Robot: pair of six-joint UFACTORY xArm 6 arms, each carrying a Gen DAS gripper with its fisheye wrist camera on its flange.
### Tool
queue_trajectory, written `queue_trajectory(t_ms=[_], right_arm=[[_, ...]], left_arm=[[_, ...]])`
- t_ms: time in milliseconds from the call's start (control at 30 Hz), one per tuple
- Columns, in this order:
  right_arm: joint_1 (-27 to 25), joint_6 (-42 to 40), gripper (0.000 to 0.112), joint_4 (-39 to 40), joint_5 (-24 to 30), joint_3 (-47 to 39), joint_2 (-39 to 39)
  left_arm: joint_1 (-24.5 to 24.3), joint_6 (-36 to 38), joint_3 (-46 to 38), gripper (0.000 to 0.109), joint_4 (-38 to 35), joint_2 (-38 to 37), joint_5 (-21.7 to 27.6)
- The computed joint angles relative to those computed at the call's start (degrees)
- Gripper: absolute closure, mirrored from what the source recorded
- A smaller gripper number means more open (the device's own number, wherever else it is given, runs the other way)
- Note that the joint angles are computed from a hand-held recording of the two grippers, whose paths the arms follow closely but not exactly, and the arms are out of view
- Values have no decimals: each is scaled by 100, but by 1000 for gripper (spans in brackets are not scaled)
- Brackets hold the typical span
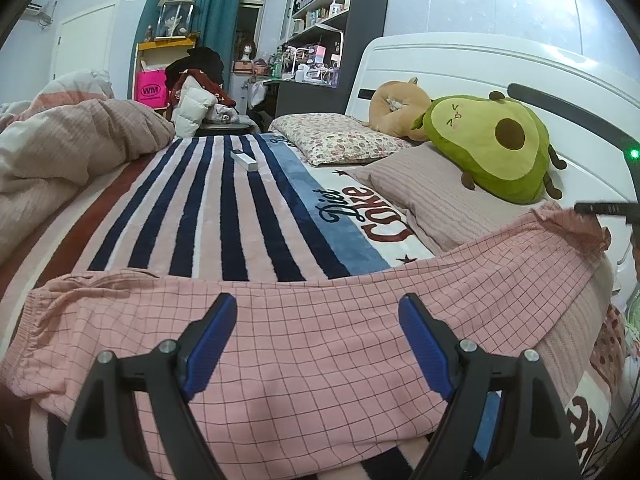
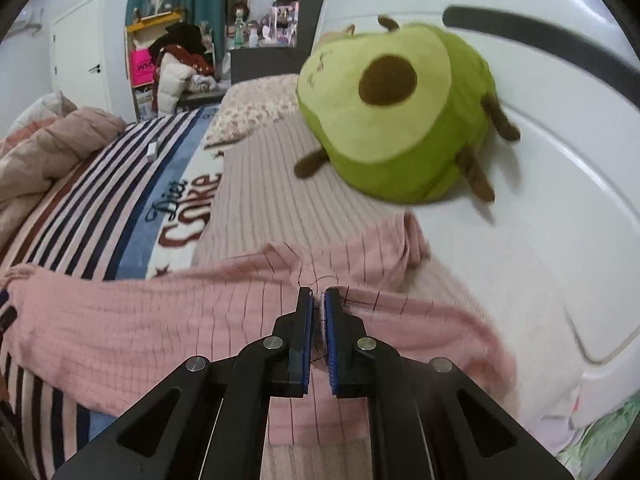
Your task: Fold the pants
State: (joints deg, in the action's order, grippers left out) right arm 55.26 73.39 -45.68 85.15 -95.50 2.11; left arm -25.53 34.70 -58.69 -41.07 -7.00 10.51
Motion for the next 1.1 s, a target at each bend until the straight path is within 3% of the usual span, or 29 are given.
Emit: queue_trajectory(t_ms=[133, 267, 367, 500, 600, 633, 700, 733, 900, 1000, 1100], right_arm=[[-226, -398, 111, -179, 339, -678, 400], [-580, -499, 111, -194, 304, -859, 534], [-795, -624, 111, -275, 560, -1068, 757], [-1053, -623, 111, -259, 926, -1035, 846], [-1107, -388, 111, -223, 791, -666, 587], [-1077, -314, 102, -232, 755, -585, 505], [-878, -128, 74, -414, 725, -461, 332], [-782, -80, 70, -496, 686, -441, 284], [-398, -42, 73, -194, -129, -15, -57], [-510, -247, 90, 519, -847, 328, -108], [-669, -227, 90, 633, -794, 414, 12]], left_arm=[[-7, -42, 10, 28, 39, 3, -48], [28, -151, 6, 28, 108, 11, -68], [56, -243, 17, 28, 191, 24, -110], [104, -322, 11, 28, 254, 53, -109], [122, -457, 12, 28, 437, 96, -124], [124, -507, 4, 28, 491, 113, -122], [125, -566, 1, 28, 558, 135, -126], [124, -577, 16, 28, 575, 129, -138], [219, -1211, 148, 28, 1233, 56, -246], [442, -2263, 344, 28, 2279, -161, -265], [678, -2696, 725, 28, 2625, -636, -205]])
